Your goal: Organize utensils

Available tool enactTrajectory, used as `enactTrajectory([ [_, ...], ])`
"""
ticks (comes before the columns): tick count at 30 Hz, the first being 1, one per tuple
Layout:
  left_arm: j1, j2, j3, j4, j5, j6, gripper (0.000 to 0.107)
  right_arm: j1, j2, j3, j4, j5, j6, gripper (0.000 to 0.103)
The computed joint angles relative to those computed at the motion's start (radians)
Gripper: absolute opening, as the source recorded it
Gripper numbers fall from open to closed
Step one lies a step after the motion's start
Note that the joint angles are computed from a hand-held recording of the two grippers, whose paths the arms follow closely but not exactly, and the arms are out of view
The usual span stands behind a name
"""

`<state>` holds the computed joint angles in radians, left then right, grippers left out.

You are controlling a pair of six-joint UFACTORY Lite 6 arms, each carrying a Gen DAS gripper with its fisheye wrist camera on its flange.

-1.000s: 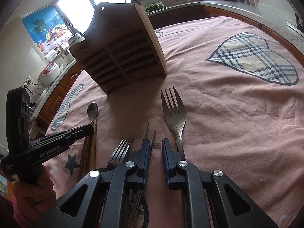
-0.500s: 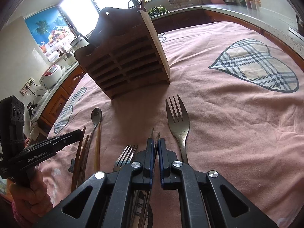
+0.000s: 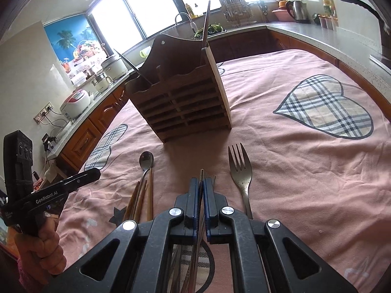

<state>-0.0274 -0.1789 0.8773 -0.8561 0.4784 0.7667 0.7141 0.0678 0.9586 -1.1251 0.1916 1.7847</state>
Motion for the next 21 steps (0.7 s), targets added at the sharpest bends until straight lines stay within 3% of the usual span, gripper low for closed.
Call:
enactTrajectory([
  [6, -0.001, 0.023, -0.008, 0.002, 0.006, -0.008, 0.0, 0.029, -0.03, -0.012, -0.022, 0.034, 0.03, 0.004],
  [10, -0.079, 0.084, -0.004, 0.128, -0.07, -0.135, 0.0, 0.031, -0.045, -0.032, -0.043, 0.035, 0.062, 0.004],
  [17, -0.145, 0.25, 0.049, 0.166, -0.127, -0.179, 0.005, 0.016, -0.053, -0.049, -0.056, 0.022, 0.079, 0.004],
  [21, -0.16, 0.259, 0.057, 0.209, -0.154, -0.211, 0.006, 0.004, -0.054, -0.058, -0.074, 0.011, 0.1, 0.004],
])
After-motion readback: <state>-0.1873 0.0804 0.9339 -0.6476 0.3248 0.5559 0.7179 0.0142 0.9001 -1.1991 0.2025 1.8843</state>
